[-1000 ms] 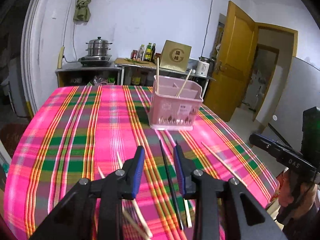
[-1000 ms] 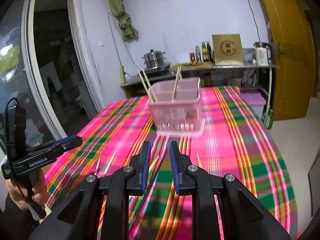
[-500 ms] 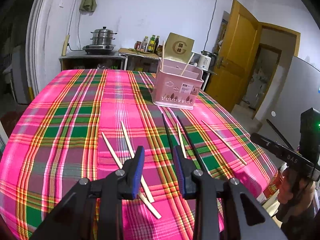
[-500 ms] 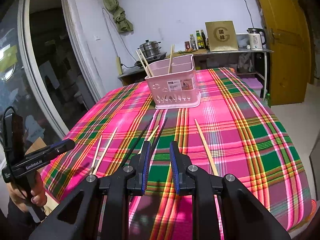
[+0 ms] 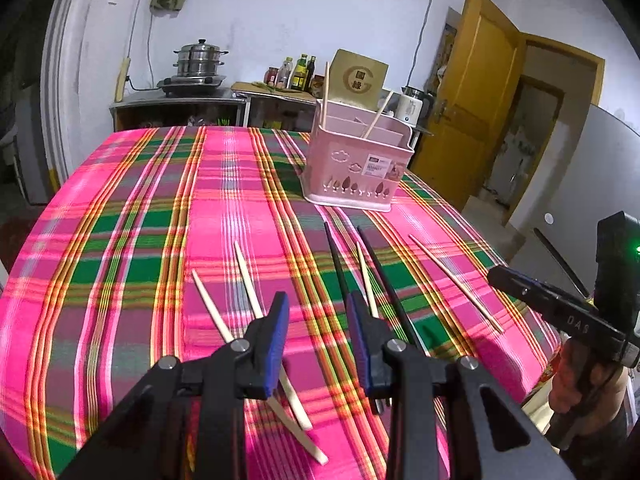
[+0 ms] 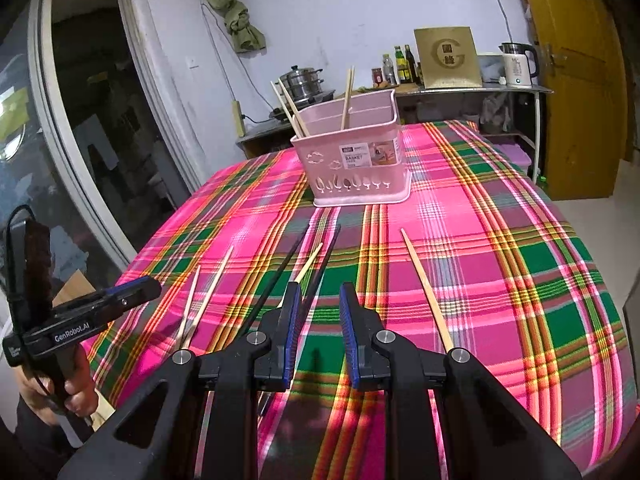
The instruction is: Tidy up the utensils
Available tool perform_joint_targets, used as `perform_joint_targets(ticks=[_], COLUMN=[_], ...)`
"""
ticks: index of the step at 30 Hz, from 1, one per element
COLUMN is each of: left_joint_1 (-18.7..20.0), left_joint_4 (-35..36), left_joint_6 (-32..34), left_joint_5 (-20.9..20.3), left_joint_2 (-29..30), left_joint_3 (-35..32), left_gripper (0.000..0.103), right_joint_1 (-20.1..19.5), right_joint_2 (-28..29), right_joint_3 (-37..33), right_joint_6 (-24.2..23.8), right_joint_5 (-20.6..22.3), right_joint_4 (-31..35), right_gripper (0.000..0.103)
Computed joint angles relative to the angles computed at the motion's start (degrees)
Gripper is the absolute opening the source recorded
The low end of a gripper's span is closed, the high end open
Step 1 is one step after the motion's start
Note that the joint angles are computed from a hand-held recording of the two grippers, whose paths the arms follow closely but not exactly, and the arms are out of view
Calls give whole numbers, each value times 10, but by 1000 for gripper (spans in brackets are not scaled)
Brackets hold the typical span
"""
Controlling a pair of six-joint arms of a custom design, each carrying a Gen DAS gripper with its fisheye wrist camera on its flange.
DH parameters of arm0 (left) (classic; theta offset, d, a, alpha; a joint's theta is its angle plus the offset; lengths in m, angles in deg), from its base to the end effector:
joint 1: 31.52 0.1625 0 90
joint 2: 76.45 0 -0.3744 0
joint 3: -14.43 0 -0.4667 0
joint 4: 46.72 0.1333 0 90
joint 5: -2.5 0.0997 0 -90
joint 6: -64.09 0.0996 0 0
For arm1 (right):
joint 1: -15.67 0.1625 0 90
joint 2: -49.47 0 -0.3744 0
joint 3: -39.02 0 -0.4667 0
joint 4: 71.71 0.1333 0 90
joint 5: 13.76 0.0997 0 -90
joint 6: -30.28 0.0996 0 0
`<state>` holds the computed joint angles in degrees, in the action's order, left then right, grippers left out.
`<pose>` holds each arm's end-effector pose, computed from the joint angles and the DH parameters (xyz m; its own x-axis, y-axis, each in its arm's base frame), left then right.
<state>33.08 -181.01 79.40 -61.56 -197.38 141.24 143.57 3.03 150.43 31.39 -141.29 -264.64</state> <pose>-0.0142 -0.4422 0.4276 -0.8072 0.3221 -0.4946 0.5694 0.6457 -0.5087 0.4152 -0.4152 0.0100 -0.8652 -0.1794 0.4683 -0.4677 0.6257 -0.6243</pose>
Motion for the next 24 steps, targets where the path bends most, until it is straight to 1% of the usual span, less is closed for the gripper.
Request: perform_joint_targets(ticks=[7,10,16,22,24], left_joint_1=[4,7,21,37,42], left_joint_4=[-4,1,23,48,57], left_joint_6=[7,12,7,-14,-19], left_joint_5=[19,19,-1,3,0], left_joint_2=[79,116,189,267,288], left_joint_3=[-50,-76,-129,-183,-199], left_gripper=[31,31,31,31,31], right_joint_1=[-14,-21,-39,-53,-57], right_joint_2=[19,30,52,78,82], right_joint_3=[-41,-63,-107,-160,-169], right_joint_6=[11,13,21,18,21], right_joint_5=[-3,2,10,5,3], right_joint_4=[51,76,129,178,185], right_gripper=[20,20,20,19,19])
